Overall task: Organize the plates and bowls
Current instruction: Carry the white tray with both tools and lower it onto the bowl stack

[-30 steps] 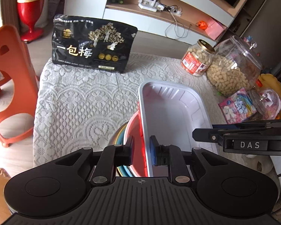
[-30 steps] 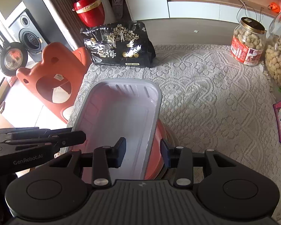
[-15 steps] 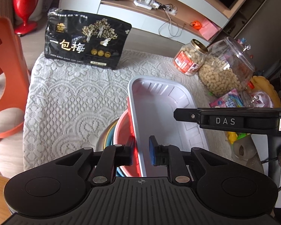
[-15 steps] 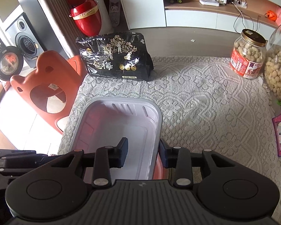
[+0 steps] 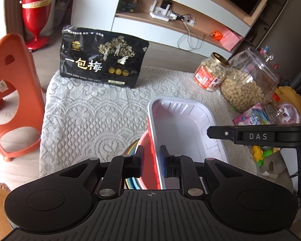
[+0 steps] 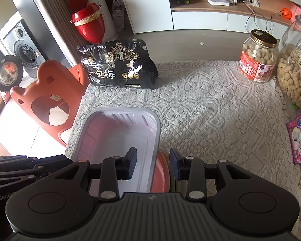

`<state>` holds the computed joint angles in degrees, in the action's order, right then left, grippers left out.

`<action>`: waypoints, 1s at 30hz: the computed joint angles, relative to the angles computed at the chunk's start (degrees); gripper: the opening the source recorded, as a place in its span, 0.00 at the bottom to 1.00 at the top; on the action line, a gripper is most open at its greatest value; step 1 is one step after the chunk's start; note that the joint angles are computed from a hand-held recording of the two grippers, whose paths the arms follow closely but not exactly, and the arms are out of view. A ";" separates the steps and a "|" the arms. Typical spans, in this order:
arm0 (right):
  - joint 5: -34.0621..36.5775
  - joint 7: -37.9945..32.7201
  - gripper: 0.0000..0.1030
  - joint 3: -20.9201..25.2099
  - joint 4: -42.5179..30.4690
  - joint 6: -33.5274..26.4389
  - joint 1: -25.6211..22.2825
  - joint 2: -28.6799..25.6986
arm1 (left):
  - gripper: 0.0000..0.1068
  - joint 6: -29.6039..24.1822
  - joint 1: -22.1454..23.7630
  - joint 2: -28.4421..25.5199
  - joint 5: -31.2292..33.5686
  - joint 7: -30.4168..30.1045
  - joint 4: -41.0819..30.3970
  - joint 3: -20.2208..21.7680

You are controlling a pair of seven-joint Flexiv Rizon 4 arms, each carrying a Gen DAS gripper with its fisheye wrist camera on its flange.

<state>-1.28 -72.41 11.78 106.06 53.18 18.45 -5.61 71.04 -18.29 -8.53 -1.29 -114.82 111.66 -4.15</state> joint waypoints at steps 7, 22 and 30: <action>0.68 0.03 0.35 -0.30 0.71 -0.49 -0.71 0.79 | 0.18 1.11 0.51 -0.07 -3.87 3.37 1.00 -1.35; 4.29 -2.98 0.36 0.61 -0.54 -3.13 0.54 0.61 | 0.18 -3.53 -0.69 0.28 -6.21 7.70 0.36 -1.80; 4.02 -2.87 0.36 0.60 -0.23 -3.13 0.60 0.82 | 0.18 -2.77 -0.61 0.82 -5.48 5.89 0.71 -1.28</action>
